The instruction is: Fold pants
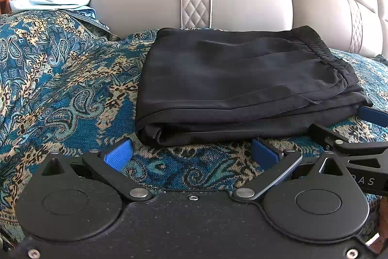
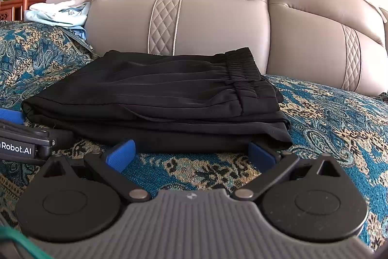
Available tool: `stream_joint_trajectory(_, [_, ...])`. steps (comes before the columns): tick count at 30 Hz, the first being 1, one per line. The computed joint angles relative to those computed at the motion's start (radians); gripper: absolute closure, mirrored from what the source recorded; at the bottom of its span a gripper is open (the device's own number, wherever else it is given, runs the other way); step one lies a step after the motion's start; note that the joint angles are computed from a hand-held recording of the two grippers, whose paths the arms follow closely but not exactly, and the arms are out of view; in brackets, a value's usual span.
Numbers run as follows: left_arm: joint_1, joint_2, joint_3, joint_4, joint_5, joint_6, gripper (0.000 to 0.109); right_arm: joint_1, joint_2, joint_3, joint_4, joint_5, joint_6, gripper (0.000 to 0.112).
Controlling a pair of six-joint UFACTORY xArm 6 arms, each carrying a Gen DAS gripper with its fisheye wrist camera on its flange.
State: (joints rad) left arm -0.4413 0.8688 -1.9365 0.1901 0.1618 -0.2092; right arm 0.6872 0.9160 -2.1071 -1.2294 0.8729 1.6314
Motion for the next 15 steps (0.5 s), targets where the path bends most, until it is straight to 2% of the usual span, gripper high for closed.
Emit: stream_joint_trajectory(15, [0.001,-0.002,0.007,0.004,-0.005,-0.004,0.006,0.001,0.001,-0.001,-0.001,0.001,0.001,0.009])
